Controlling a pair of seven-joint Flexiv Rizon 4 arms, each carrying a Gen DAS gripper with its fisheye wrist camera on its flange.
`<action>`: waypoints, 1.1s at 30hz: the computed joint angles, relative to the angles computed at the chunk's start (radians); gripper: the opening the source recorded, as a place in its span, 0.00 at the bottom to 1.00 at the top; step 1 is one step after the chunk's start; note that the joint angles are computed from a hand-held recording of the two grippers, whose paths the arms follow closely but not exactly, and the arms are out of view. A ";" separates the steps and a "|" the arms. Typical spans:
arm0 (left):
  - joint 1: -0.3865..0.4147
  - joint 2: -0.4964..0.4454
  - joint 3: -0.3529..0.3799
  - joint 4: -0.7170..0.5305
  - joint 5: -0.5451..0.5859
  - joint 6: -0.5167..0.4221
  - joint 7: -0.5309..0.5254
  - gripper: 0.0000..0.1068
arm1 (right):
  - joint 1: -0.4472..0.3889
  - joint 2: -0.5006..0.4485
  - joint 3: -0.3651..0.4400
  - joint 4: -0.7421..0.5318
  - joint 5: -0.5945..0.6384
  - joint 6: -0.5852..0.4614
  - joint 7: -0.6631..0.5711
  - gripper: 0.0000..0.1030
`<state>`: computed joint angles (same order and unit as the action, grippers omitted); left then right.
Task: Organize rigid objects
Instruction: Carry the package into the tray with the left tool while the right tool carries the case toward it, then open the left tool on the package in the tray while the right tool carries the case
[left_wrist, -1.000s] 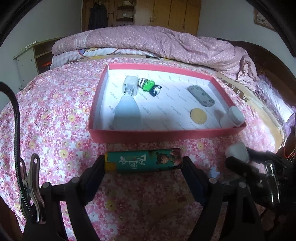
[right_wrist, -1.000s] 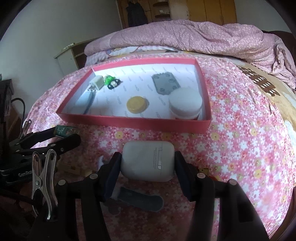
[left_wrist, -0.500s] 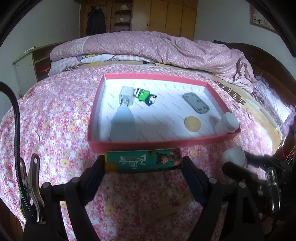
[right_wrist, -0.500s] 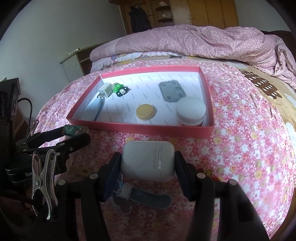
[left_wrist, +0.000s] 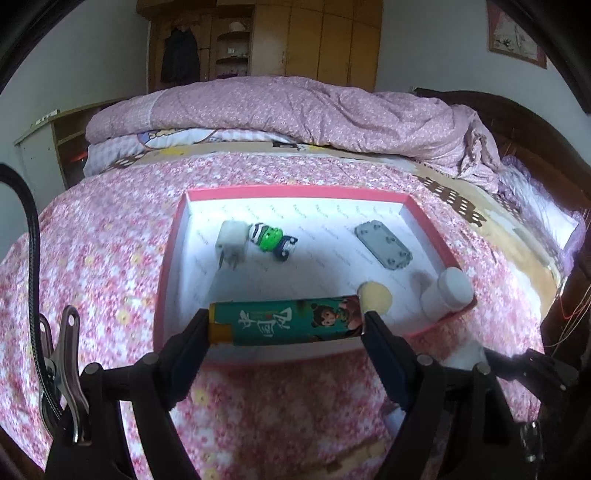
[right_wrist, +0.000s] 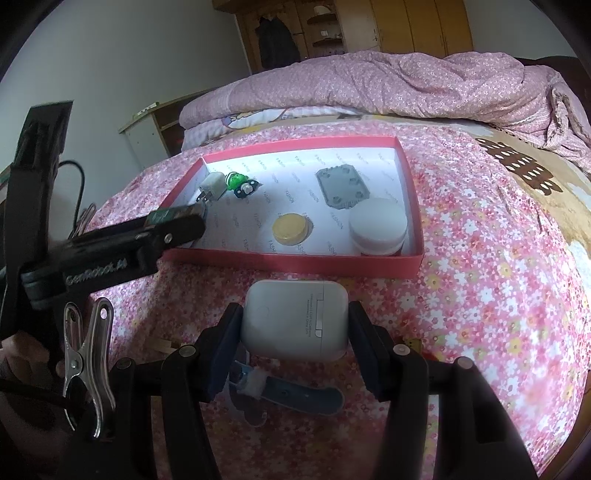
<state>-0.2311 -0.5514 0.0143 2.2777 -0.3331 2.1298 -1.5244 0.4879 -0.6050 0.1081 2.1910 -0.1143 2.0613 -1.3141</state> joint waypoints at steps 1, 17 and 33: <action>0.000 -0.004 0.001 -0.007 -0.002 -0.007 0.003 0.79 | -0.002 0.000 0.001 0.001 0.000 0.001 0.000 0.56; -0.031 -0.048 0.033 -0.063 -0.029 -0.090 0.020 0.79 | -0.001 0.006 -0.013 -0.013 0.003 0.005 -0.012 0.56; -0.071 -0.050 0.062 -0.071 -0.087 -0.110 0.050 0.80 | -0.031 0.004 0.014 -0.077 -0.057 -0.022 -0.007 0.56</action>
